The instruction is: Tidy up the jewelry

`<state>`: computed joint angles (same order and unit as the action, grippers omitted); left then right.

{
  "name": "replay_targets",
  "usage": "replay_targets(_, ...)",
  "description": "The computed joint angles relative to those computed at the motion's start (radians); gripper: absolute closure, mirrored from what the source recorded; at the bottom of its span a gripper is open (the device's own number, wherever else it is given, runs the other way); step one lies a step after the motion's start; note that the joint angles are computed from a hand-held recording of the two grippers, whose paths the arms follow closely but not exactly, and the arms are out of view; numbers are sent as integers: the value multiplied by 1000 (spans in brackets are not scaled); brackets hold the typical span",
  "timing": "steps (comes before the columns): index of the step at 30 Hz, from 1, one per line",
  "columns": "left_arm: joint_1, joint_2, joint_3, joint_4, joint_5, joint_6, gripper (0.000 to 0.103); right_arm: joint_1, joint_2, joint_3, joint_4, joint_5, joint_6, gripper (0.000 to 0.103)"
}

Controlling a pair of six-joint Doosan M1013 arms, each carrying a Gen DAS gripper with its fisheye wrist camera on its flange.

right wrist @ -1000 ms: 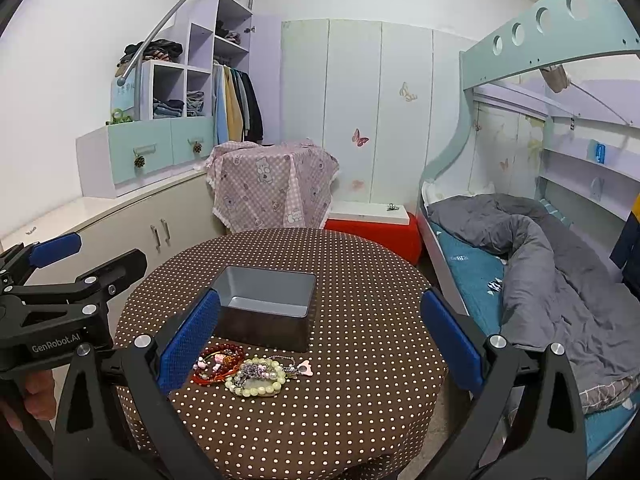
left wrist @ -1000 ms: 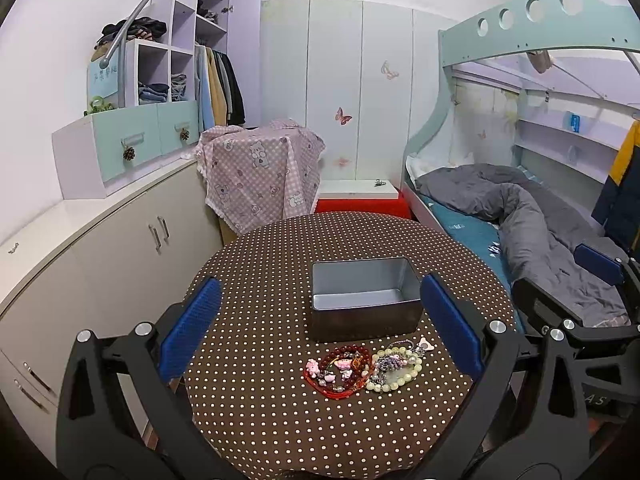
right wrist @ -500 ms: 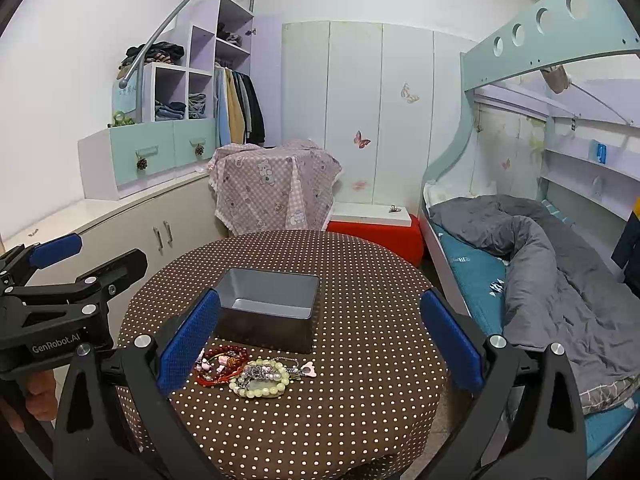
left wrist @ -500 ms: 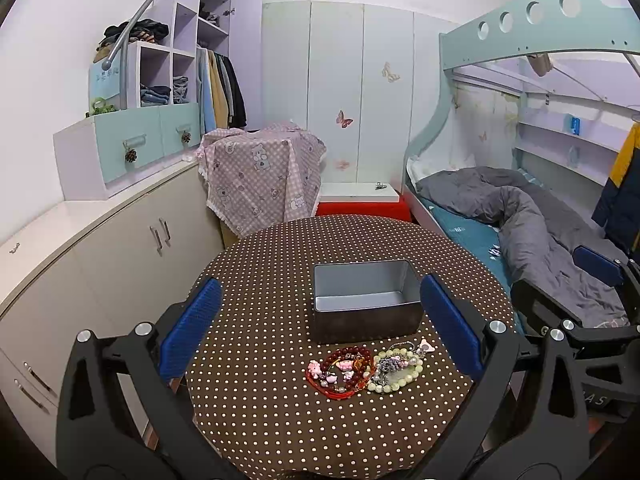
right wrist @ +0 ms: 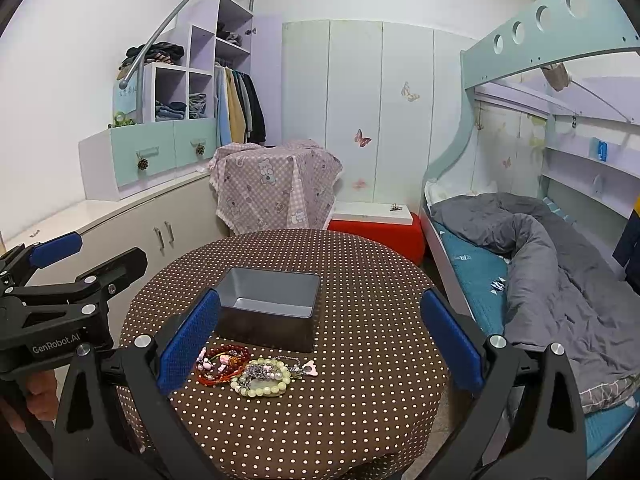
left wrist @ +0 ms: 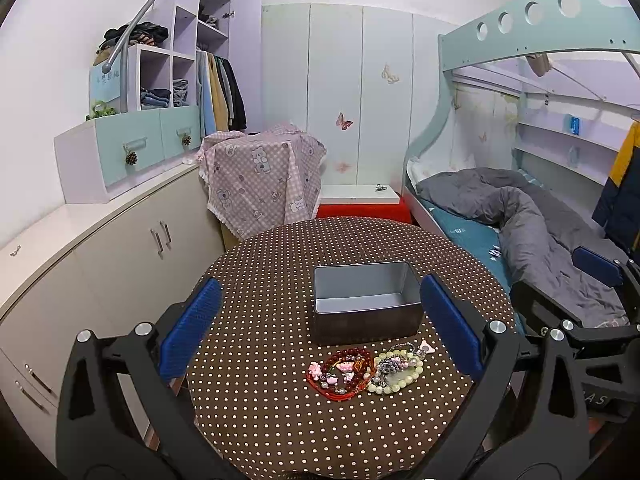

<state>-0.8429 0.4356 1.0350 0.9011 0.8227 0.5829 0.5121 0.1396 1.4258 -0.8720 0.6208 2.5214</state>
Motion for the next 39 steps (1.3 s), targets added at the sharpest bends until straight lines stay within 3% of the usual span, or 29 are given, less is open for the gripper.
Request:
replay_targets(13,2,6,-17,-21,11,23,6,-6,7,-6,26,2,-17,7)
replay_targets(23,28,31,-53,-120,18,76,6,-19,26,-23,91,2,-69,7)
replay_targets(28,44,46,-61,-182,21,75,6,-39,44,-34,200,-15,-156,7)
replay_targets(39,85,109,-131,-375,146,170,6,-71,122,-112,443,84,-413,7)
